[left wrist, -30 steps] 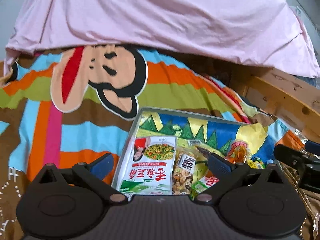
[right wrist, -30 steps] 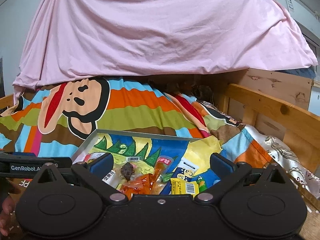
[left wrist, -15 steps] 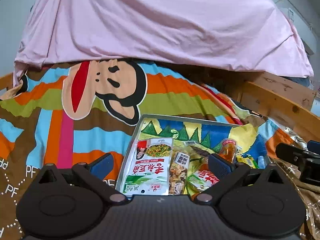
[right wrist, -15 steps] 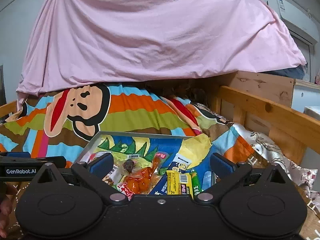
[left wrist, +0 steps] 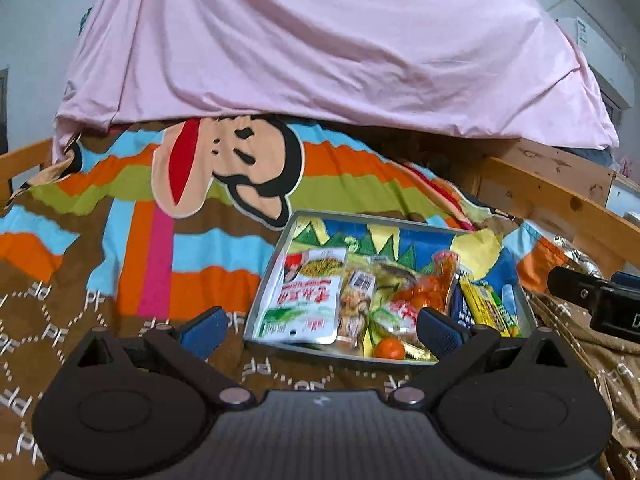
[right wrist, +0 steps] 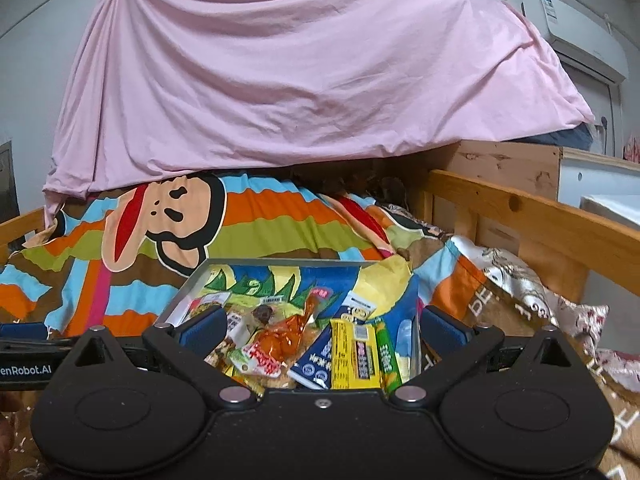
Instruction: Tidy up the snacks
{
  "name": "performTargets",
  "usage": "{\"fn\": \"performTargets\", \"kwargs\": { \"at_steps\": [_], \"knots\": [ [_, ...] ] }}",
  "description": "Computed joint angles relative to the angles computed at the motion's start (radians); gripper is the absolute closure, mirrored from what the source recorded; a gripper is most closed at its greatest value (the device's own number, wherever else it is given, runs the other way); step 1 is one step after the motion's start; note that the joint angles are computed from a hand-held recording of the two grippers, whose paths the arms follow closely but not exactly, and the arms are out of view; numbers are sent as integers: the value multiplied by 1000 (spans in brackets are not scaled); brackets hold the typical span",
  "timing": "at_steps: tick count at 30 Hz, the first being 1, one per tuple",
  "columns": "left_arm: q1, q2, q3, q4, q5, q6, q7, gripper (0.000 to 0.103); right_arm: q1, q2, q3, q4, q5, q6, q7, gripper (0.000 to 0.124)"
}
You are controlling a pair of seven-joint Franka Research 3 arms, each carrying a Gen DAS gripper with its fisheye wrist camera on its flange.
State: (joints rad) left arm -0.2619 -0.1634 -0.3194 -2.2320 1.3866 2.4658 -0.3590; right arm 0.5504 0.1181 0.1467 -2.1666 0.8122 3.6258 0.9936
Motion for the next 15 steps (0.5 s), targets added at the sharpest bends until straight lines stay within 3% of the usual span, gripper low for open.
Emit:
{"fn": "performTargets", "kwargs": {
  "at_steps": [8, 15],
  "knots": [
    [-24, -44, -33, -39, -69, -92, -11, 0, -26, -70, 21, -108, -114, 43, 141, 22],
    [-49, -75, -60, -65, -145, -157, -32, 0, -32, -147, 42, -191, -113, 44, 172, 22]
  ]
}}
